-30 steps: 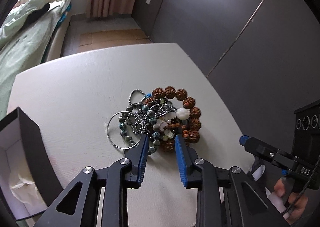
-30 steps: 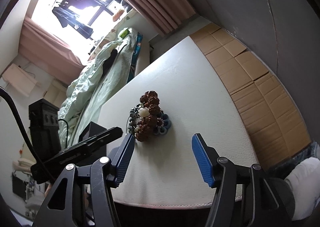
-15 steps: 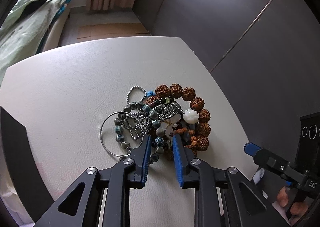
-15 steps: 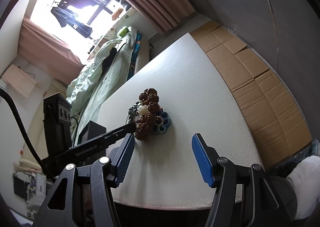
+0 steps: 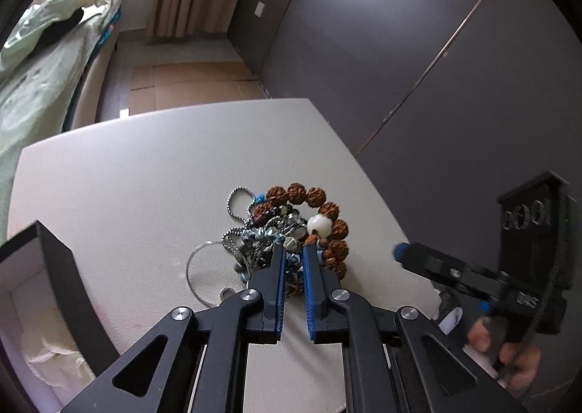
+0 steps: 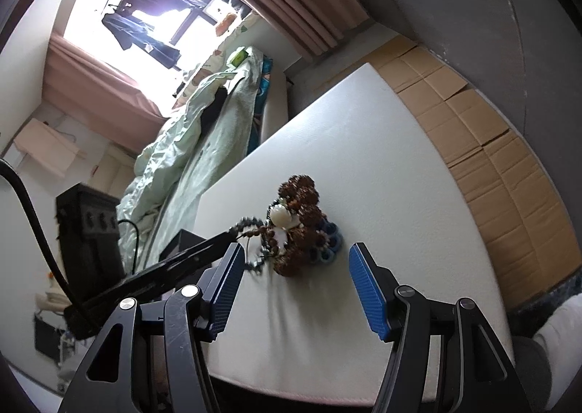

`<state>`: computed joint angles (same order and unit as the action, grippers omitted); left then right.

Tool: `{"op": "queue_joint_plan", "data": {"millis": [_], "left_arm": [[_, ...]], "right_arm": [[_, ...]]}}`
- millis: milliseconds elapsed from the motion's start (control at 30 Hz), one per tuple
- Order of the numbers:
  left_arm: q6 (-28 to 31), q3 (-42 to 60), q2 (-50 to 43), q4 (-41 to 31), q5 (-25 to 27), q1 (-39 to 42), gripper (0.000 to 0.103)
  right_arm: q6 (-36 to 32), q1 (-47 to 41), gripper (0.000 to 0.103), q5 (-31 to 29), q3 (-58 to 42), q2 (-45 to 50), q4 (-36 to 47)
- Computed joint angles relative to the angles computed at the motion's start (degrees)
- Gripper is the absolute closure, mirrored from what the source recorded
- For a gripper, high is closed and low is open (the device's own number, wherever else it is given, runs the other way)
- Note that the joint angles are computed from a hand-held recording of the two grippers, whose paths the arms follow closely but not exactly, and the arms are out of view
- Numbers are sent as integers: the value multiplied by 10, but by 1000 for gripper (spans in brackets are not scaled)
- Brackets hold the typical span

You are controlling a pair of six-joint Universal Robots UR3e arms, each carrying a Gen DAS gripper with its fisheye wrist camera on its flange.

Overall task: Organize jewelry
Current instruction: 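Grasp the brown bead bracelet with the right tool while the left tool grasps the beaded chain, then lift the brown bead bracelet with the right tool, pulling it free of the tangled chains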

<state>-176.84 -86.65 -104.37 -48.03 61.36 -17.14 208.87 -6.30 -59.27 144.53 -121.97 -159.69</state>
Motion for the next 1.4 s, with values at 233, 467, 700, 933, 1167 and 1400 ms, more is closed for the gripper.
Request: {"op": "queue_joint_plan", "data": {"millis": [233,467,700,933,1167,1400], "left_arm": [[10,-2,16,-17,-11,11,93],[8,-24,20,-14,-6,13,93],[11,-59,31,-9,-14,27,93],[17,-100,33,3,-15,25,93],[21,-142,41,35,37,8,93],[21,-144,48,32,37,13,94]], "right_arm": [[3,-3,42,24,-21,85,-57],[3,59,56,-17,-92,215,-81],[3,60,83,-27,-80,200,-81],[7,52,83,-29,-65,145,-61],[20,57,83,-40,-60,129,-60],[15,41,83,-8,-71,90,-28]]}}
